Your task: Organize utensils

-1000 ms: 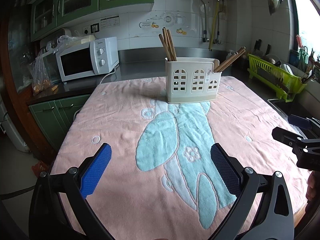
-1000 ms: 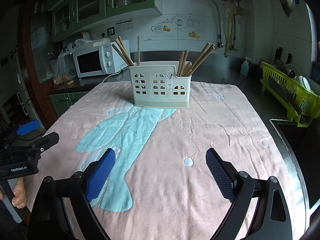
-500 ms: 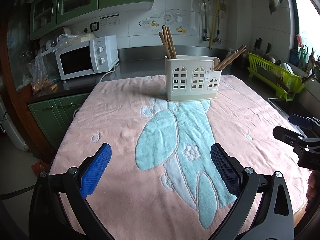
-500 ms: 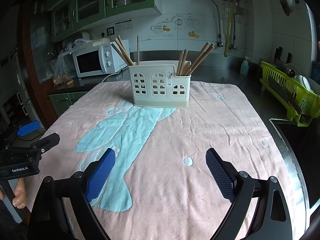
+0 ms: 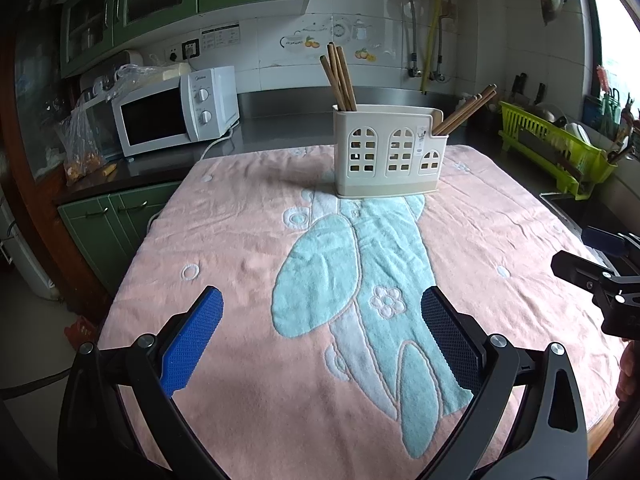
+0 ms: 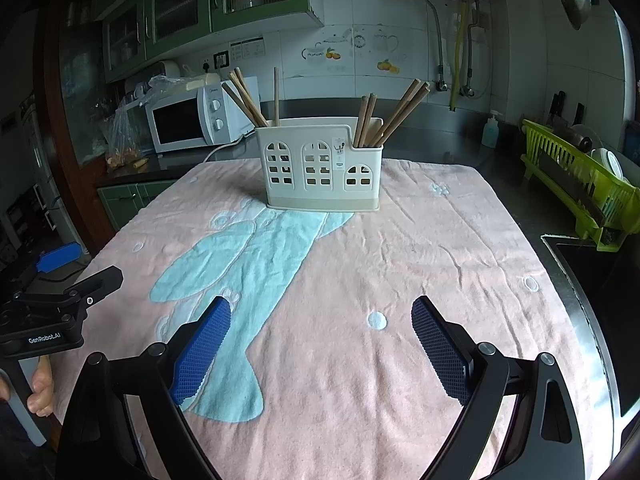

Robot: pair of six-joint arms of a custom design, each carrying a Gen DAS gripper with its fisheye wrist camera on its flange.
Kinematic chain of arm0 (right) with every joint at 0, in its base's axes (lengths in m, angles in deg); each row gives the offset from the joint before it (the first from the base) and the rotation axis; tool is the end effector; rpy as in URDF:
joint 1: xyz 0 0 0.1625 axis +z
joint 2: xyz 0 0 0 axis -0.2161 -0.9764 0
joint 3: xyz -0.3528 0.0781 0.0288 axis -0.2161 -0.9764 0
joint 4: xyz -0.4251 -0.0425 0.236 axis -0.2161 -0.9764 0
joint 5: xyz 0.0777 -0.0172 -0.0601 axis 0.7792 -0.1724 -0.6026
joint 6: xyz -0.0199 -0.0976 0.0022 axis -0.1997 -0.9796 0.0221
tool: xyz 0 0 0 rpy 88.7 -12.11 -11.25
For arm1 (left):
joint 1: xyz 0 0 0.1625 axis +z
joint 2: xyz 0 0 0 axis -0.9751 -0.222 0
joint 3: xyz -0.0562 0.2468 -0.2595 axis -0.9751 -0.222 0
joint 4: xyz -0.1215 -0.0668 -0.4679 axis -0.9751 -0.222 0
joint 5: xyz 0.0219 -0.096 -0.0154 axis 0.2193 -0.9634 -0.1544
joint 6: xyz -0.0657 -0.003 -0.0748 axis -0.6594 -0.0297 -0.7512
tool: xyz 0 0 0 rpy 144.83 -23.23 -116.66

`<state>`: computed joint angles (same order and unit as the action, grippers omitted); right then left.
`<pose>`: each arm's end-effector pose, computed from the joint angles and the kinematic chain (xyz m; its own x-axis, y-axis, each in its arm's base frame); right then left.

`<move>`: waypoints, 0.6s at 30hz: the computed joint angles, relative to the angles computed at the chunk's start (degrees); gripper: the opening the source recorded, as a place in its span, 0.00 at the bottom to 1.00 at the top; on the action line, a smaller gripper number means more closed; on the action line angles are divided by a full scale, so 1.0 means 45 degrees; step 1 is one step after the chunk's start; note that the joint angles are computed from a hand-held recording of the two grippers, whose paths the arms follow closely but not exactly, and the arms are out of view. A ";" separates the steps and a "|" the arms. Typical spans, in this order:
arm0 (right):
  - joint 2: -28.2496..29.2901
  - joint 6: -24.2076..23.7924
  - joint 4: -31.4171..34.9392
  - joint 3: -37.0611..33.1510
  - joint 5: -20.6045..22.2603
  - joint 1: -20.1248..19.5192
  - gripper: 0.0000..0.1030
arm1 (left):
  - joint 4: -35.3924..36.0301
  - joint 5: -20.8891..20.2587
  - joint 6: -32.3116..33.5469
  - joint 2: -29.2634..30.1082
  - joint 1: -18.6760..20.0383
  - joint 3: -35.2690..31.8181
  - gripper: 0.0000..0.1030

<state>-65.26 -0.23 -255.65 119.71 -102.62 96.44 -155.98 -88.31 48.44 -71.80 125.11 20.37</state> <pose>0.0359 -0.6953 0.3437 -0.7468 -0.1101 0.6558 -0.5769 0.5980 -0.5565 -0.3693 -0.7240 0.0090 -0.6842 0.1668 -0.7100 0.6504 0.5799 -0.4906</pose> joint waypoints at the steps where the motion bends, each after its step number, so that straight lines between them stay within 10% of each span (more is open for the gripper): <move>1: -0.0006 0.0011 0.0005 0.0007 0.0019 -0.0008 0.86 | 0.0010 -0.0013 0.0007 0.0002 0.0004 -0.0005 0.95; 18: 0.0110 -0.0002 0.0014 -0.0074 -0.0052 -0.0065 0.86 | 0.0112 0.0138 -0.0031 0.0095 0.0050 -0.0092 0.95</move>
<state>-64.77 -0.23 -255.58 119.38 -102.85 96.14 -155.48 -87.69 48.30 -71.37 125.34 19.95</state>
